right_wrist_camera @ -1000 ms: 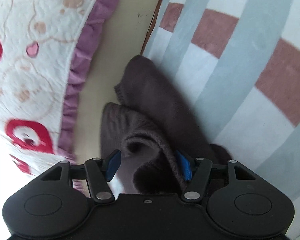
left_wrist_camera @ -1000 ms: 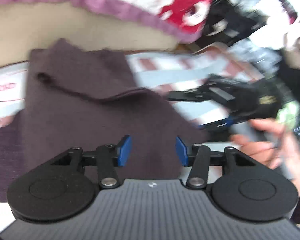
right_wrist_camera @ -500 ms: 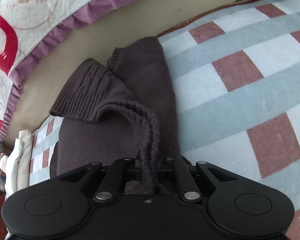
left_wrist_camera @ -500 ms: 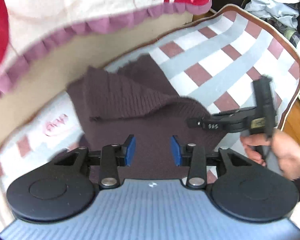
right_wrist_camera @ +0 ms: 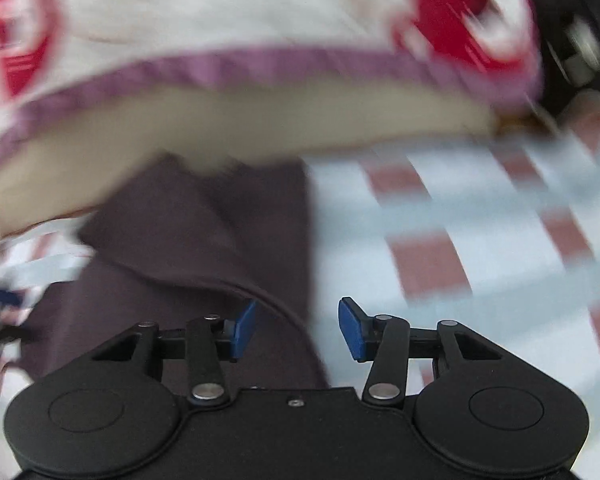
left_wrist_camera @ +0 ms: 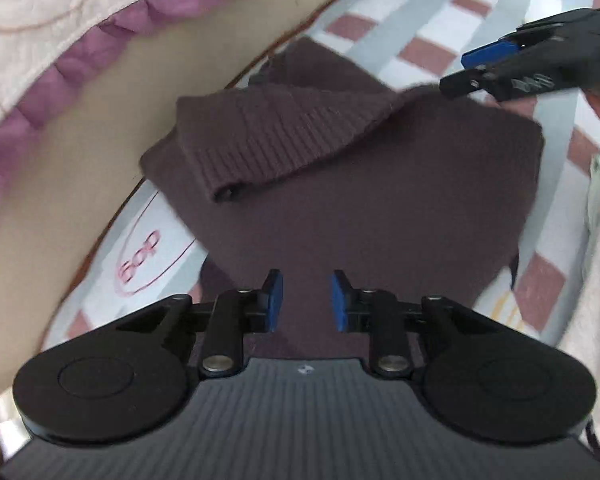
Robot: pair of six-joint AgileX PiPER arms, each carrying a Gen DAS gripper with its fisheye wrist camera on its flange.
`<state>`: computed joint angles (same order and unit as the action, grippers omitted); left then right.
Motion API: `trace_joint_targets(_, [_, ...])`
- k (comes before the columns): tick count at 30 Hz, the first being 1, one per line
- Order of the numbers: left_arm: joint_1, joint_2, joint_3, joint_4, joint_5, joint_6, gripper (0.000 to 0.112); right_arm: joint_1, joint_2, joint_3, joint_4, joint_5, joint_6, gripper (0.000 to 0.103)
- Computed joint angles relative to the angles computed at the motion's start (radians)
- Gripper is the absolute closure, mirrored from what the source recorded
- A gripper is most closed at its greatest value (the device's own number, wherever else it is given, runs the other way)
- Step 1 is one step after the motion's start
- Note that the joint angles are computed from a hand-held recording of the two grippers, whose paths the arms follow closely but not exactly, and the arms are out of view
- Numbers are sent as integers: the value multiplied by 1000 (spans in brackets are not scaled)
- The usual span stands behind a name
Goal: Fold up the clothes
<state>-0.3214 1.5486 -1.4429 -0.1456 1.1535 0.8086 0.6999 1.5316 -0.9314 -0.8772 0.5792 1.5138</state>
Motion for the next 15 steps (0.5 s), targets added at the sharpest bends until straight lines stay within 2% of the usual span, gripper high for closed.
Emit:
trace_joint_targets(5, [91,75,11,-197,-79,77,88,98,83,-75,-99,57,-118,52])
trace_joint_targets(8, [79,86,55,-232,-183,50,88,139,162,-150,-96,126,-265,52])
trace_joint_targets(11, [68,80,127,-302,-336,86,86,136,183,-176,-34,131,-355,53])
trace_joint_targets(13, [57,93,148,-318,-416,37,88,130,192,-171,-75,141,-316,54])
trace_joint_targets(15, [70,107,160,-374,-428,14,87,127,207,-167,-147,139,-248,53])
